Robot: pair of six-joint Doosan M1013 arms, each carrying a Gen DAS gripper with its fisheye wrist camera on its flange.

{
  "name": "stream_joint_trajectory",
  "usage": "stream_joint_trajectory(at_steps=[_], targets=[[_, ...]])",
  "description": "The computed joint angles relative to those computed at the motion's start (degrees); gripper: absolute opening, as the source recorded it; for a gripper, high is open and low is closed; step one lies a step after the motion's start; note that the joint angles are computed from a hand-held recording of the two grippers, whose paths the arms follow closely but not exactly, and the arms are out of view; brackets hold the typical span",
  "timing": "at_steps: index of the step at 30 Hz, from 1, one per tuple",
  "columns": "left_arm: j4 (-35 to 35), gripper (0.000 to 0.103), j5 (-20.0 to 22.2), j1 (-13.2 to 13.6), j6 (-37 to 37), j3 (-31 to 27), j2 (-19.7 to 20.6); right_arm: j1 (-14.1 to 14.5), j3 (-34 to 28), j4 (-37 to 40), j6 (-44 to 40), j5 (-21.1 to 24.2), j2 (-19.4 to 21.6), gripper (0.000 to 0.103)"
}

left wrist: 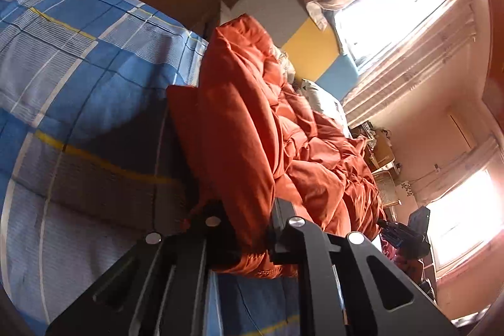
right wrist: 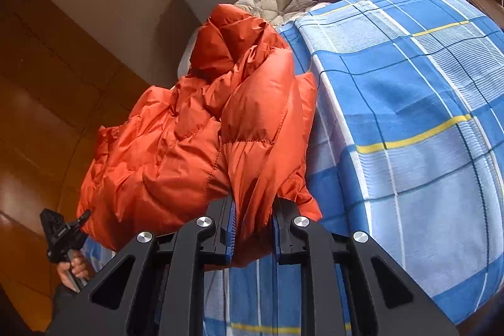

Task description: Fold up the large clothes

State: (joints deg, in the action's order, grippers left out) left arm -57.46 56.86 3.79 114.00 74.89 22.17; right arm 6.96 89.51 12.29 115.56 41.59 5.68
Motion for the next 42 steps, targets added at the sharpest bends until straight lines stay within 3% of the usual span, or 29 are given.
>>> stream_joint_trajectory(at_steps=[5,8,10,12,13,15,19,21,23,27,31,35,38,40,42], targets=[[0.23,0.01,1.11,0.53,1.77,4.07,-3.12,0.66,2.92,-0.3,-1.77,2.06,-3.29,0.017],[2.04,0.017,1.43,0.44,1.38,5.85,-4.45,1.46,4.91,-2.3,-0.7,3.91,-5.1,0.017],[5.19,0.031,-1.23,0.11,-0.79,6.56,-5.46,1.85,5.09,-3.9,0.07,4.7,-5.38,0.021],[4.48,0.052,-3.41,0.44,-1.6,7.09,-6.06,2.33,4.82,-6.89,2.47,4.91,-5.5,0.034],[4.47,0.055,-4.4,0.56,-1.76,7.18,-6.35,2.61,4.44,-8.68,3.58,5.12,-5.41,0.035],[4.06,0.056,-6.35,0.73,-1.23,7.17,-6.9,3.37,3.44,-12.68,5.93,5.31,-5.21,0.042],[0.48,0.055,-6.71,0.42,2.87,5.92,-6.59,5.49,1.21,-21.18,10.53,6.37,-3.93,0.043],[-0.12,0.056,-5.93,-0.46,4.38,4.8,-6.12,5.33,0.27,-20.45,9.66,6.69,-3.34,0.06],[0.73,0.058,-5.05,-1.4,4.62,3.25,-5.32,6.26,-0.74,-25.55,11.57,9.62,-2.67,0.061],[4.13,0.069,-1.97,-3.8,3.94,-1.03,-2.72,7.01,-1.2,-32.41,15.76,9.14,-2.76,0.061],[8.88,0.07,0.78,-6.03,1.37,-5.06,-0.07,7.3,-3.89,-29.02,10.22,6.07,-0.57,0.061],[12.86,0.064,2.74,-7.67,-0.56,-8.44,2.27,8.09,-9.16,-24.5,2.12,8.47,4.88,0.061],[16.38,0.038,4.38,-8.77,-1.48,-10.47,3.59,8.49,-12.76,-24.58,0.45,11.86,8.55,0.058],[18.89,0.024,4.51,-9.43,-1.66,-11.13,4.2,8.48,-13.88,-24.47,0.2,13.65,9.77,0.051],[19.89,0.001,4.09,-9.75,-1.78,-11.16,4.52,8.6,-14.56,-25.34,-0.21,15.06,10.67,0.038]])
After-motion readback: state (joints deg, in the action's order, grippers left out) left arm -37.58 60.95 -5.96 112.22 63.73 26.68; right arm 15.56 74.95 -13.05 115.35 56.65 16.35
